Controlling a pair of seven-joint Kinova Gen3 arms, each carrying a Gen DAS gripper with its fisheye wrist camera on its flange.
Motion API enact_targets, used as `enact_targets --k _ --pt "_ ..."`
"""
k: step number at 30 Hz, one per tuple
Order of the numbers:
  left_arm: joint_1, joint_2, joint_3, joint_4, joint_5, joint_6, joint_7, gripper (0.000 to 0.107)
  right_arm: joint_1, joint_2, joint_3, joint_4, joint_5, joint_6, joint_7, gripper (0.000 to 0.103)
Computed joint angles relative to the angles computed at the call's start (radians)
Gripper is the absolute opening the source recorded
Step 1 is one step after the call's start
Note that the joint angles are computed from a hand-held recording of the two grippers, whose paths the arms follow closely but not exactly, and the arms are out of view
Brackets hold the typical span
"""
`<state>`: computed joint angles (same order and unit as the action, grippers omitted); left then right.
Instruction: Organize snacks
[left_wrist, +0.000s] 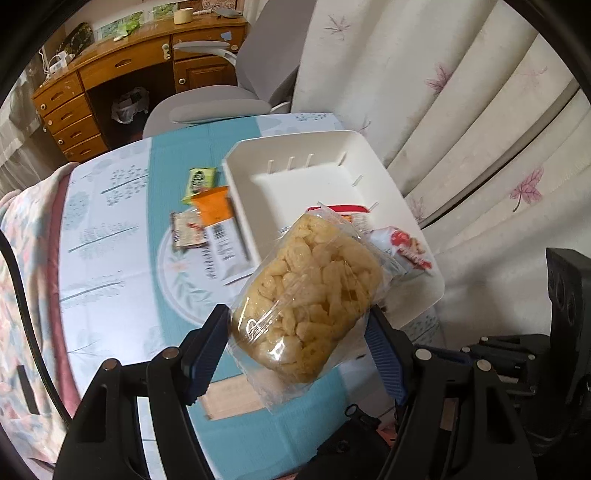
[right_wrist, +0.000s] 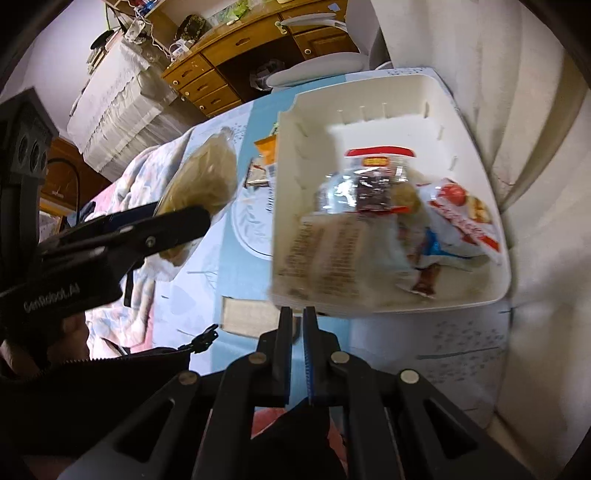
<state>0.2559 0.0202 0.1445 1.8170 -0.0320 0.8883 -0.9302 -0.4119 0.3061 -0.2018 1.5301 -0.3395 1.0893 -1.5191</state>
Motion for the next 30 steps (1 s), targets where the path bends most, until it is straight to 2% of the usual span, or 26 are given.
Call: enact_targets --k 7,8,9,10,13,23,30 --pt "0.07 0.113 0.008 -0.09 -0.088 -0.033 0.132 0.073 0.06 0.015 0.015 -0.008 0.0 0.047 0.099 0.006" --pt "0.077 0.12 0.004 -0.095 -0.092 -0.039 0.141 0.076 0.069 0.019 0.018 -0.01 -0.002 0.053 0.113 0.006" --pt "0.083 0.128 0.001 -0.1 -0.095 -0.049 0.155 0.085 0.073 0.022 0.02 -0.013 -0.004 0.057 0.118 0.006" --pt "0.09 0.133 -0.004 -0.104 -0.1 -0.055 0.171 0.089 0.079 0.025 0.022 -0.015 -0.007 0.062 0.124 0.006" --pt "0.106 0.139 -0.013 -0.109 -0.119 -0.061 0.207 0.092 0.095 0.038 0.027 -0.024 -0.016 0.077 0.135 0.006" --pt "0.093 0.092 -0.026 -0.05 -0.138 -0.055 0.291 0.092 0.105 0.08 0.025 -0.047 -0.046 0.116 0.12 0.006" --pt "0.064 0.033 -0.013 0.001 -0.169 -0.015 0.312 0.092 0.082 0.079 0.018 -0.031 -0.063 0.107 0.068 0.006"
